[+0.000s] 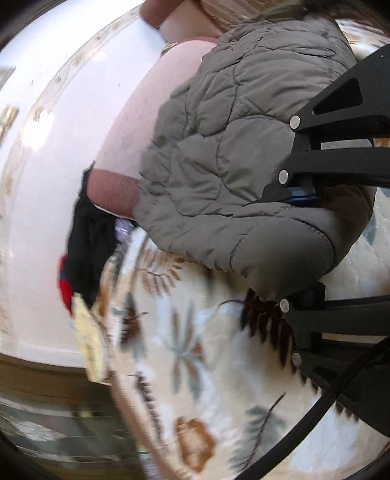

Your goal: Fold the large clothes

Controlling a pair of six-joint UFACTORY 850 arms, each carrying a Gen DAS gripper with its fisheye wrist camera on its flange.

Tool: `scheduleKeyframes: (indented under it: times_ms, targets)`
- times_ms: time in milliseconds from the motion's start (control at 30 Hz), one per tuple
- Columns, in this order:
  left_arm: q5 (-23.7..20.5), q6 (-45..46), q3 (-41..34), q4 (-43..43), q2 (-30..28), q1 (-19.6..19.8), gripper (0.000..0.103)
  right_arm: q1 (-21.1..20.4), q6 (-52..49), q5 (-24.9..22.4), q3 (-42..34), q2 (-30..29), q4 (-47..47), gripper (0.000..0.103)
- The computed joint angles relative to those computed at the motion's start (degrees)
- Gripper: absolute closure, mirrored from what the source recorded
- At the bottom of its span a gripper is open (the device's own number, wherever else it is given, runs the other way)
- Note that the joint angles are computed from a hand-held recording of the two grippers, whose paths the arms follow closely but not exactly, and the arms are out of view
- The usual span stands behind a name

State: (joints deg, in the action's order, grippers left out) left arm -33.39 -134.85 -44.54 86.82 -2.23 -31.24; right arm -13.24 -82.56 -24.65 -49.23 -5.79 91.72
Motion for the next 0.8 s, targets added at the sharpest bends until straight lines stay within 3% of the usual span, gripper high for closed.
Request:
scheduleKeyframes:
  times_ms: [200,400,467,533,633,700,733,800]
  targets:
    - [-4.7,6.6,3.9,-7.2,8.2,-5.9,0.069,-2.5,1.3,-2.4,5.0,9.2,-4.8,0.065]
    - [-11.4,3.7,10.7,-13.5,13.5,-16.8,0.067,-9.8,4.3,-8.0,15.5,19.8,-11.7,0.065]
    - [-13.5,2.1,12.6,-15.4,14.2,-20.5,0.060,-13.1,5.8,-10.6,18.1,21.1,-14.6,0.064]
    - [-15.6,2.6,13.0,-18.5,14.1,-22.3,0.047,-15.7,9.6,-12.5,18.8,20.3,-18.5,0.055]
    - [-22.6,-0.2,14.3,-20.6,16.6,-24.8,0.043,-19.0,17.2,-17.1,16.5,15.8,-24.5,0.047]
    - [-30.6,-3.0,14.7,-21.4,18.4,-28.0,0.039,-21.8,19.2,-20.2,16.1,16.0,-24.9,0.044]
    - [-33.9,-4.1,14.8,-21.7,19.2,-29.6,0.038,-22.8,19.5,-20.6,16.4,17.0,-25.0,0.042]
    - [-35.0,-3.1,14.3,-21.4,19.8,-30.3,0.038,-23.8,20.0,-18.1,17.9,20.6,-25.2,0.041]
